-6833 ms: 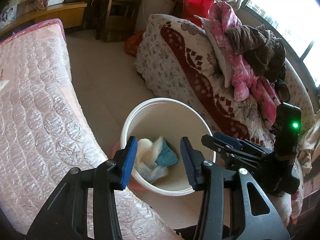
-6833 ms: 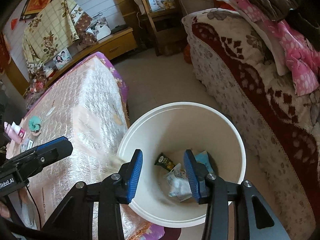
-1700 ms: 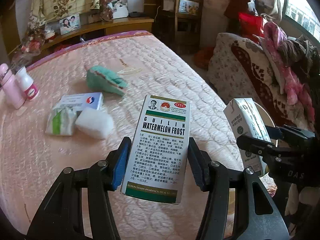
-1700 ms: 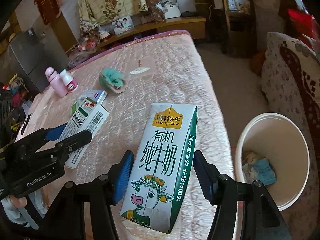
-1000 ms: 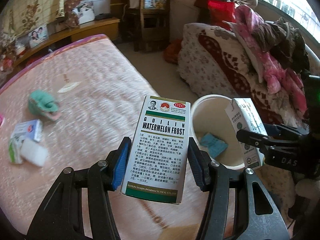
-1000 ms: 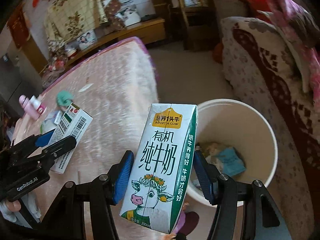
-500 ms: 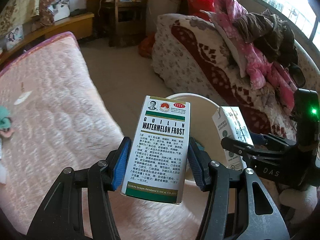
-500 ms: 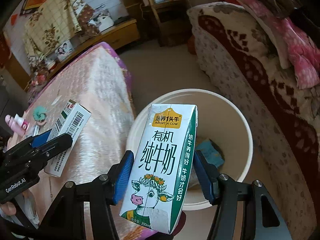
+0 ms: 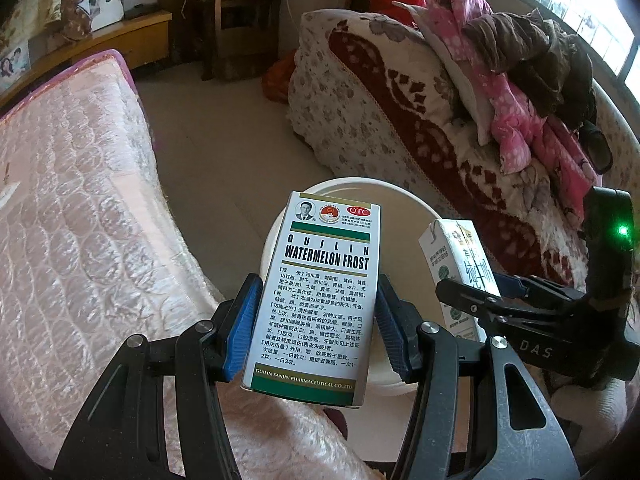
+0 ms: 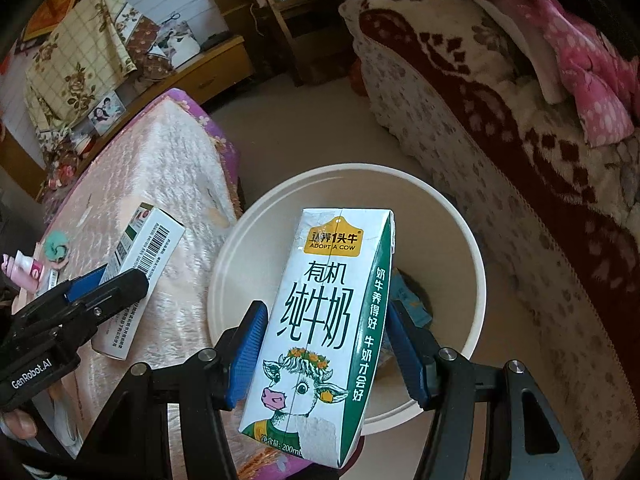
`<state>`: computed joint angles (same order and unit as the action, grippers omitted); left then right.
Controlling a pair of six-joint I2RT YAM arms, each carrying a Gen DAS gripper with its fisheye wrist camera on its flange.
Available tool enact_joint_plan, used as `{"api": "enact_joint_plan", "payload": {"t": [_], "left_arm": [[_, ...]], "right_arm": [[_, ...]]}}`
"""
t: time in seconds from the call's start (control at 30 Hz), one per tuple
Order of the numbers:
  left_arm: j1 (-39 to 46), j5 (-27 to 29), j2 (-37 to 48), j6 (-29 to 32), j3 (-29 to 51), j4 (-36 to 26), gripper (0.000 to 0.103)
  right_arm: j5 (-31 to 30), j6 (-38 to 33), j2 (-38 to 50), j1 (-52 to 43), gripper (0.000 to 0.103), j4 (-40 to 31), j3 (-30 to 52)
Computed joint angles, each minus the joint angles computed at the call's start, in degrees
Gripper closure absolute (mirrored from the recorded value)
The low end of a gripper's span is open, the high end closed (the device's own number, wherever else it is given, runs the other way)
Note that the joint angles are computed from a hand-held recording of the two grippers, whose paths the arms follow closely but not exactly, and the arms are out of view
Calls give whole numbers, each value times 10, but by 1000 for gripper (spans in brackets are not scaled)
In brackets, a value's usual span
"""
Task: Collect trash
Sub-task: 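Carry the milk carton and Watermelon Frost box over the white bucket, then open both tools to drop the carton and box into the bucket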
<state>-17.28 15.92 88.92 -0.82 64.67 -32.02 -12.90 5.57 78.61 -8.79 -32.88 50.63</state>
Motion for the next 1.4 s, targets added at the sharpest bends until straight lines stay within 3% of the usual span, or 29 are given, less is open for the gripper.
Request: {"api": "enact_joint_plan", "payload": {"t": [0.63, 1.4], "left_arm": [[-2, 18, 26, 9, 10, 7, 43], [91, 9, -103, 56, -58, -14, 43]], "right_arm": [[-2, 6, 34, -7, 43, 21, 1], [31, 61, -18, 99, 43, -6, 0]]}}
